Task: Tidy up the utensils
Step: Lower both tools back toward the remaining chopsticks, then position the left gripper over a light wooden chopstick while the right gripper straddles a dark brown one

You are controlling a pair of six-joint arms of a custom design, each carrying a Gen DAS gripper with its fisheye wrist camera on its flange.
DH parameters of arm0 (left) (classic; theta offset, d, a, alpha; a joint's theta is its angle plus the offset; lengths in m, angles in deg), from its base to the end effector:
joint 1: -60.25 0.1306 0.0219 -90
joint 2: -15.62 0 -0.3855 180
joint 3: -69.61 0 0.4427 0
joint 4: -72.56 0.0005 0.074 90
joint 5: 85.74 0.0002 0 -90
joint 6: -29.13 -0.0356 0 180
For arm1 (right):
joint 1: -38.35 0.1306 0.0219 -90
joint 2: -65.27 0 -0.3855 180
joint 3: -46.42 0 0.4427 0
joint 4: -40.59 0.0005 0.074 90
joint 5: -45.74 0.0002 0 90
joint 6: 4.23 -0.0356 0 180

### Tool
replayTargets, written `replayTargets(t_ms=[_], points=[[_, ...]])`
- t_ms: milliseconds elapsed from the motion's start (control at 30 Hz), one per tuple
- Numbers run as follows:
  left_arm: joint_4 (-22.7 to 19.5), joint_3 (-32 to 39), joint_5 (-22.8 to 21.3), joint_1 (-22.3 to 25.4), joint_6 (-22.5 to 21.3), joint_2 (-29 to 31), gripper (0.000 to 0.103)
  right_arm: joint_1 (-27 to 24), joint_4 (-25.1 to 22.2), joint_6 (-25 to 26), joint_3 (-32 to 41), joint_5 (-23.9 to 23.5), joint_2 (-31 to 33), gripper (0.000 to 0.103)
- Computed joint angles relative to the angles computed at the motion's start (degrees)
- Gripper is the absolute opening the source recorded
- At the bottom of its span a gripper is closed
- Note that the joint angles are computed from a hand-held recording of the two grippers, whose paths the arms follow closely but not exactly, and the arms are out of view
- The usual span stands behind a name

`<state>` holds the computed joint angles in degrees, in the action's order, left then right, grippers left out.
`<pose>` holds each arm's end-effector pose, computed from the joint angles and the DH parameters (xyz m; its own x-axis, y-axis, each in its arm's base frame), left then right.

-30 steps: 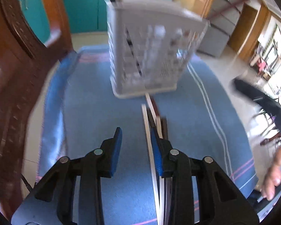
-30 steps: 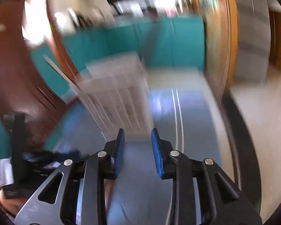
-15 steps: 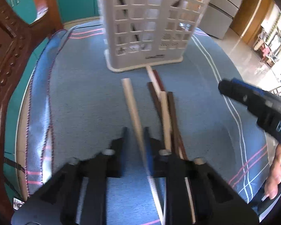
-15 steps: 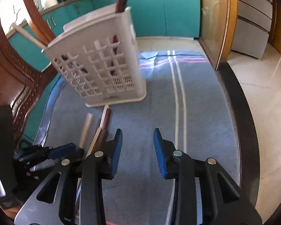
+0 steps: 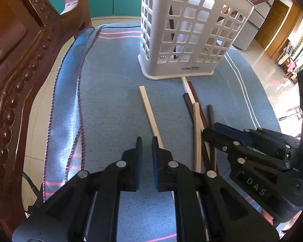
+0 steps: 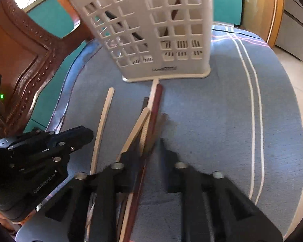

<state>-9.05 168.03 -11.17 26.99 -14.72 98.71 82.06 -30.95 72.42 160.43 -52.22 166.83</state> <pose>0.3777 -0.2370 0.5311 -0.8471 -0.2758 -0.4543 -0.2478 0.9612 -0.1213 0.4215 0.4091 0.5099 -0.7733 -0.4229 -0.4724 -0.5727 0.7856 0.2342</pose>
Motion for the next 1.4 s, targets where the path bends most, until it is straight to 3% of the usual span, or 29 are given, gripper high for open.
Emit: replayTargets(t_ms=[167,333,467,667,1000,1400], points=[[-0.48,0.55,-0.56,-1.45,0.93,0.58,0.016,-0.98,-0.71,-1.79,0.14,1.39,-0.36,0.007],[0.85,0.14,-0.22,-1.51,0.64,0.89,0.018,-3.17,-1.80,-5.16,0.55,6.65,-0.80,0.007],[1.22,0.60,-0.28,-2.14,-0.36,2.09,0.018,-4.62,-2.36,-7.75,0.41,6.03,-1.02,0.009],[5.63,-0.30,4.73,-2.71,-3.47,1.64,0.014,-3.66,-1.93,-6.34,0.32,7.07,-1.46,0.018],[1.94,1.36,1.04,-2.78,-1.67,3.23,0.014,-3.66,-3.13,-5.31,1.37,8.70,-0.37,0.025],[1.89,1.67,-0.14,-3.82,-1.00,3.79,0.014,-3.32,-4.09,-4.48,2.02,9.93,0.48,0.029]])
